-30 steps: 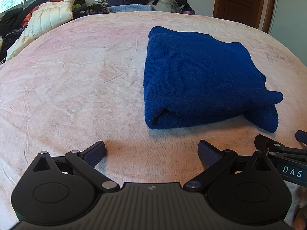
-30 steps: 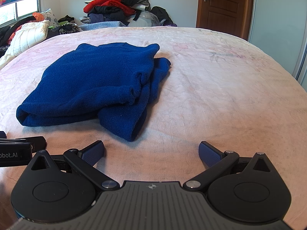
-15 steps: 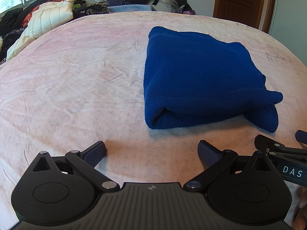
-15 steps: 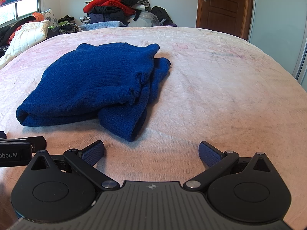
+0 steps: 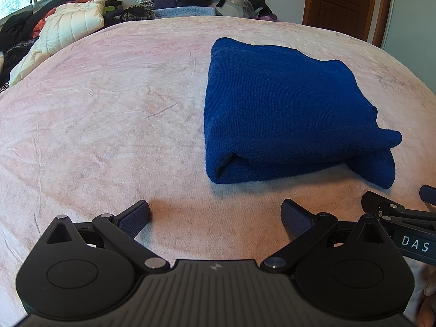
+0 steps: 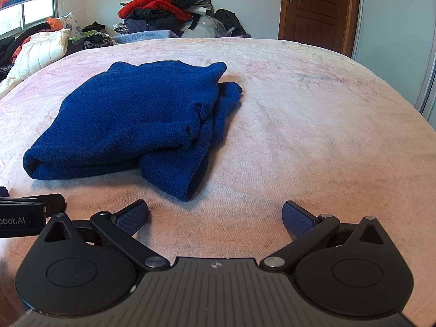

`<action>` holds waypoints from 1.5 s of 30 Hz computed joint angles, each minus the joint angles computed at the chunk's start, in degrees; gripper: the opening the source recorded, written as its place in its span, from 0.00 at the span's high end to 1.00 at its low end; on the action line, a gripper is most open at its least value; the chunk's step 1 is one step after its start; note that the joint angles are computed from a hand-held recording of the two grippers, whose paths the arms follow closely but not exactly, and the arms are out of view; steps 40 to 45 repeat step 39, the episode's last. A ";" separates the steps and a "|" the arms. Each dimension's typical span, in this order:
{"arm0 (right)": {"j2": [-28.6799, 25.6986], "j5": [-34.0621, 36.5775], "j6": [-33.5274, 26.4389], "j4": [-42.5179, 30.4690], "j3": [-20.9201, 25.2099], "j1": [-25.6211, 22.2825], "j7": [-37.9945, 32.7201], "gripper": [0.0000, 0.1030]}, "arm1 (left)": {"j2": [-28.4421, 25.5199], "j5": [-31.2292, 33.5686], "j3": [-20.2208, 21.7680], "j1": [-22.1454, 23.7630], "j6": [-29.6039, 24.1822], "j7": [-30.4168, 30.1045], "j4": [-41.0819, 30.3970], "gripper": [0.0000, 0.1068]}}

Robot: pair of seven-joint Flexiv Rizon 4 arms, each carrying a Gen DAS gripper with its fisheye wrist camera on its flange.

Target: Fold small clothes

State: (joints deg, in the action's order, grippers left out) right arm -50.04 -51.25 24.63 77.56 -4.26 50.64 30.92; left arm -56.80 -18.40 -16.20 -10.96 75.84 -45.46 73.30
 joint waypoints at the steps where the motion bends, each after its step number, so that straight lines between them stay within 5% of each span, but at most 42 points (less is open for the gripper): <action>1: 0.00 -0.01 0.00 0.00 0.01 -0.01 0.00 0.00 | 0.01 0.02 -0.01 -0.01 0.09 -0.02 0.06 0.04; 45: -0.03 -0.05 -0.02 -0.02 0.02 0.00 0.08 0.00 | 0.46 -0.25 -1.49 0.99 0.06 1.12 1.14 0.04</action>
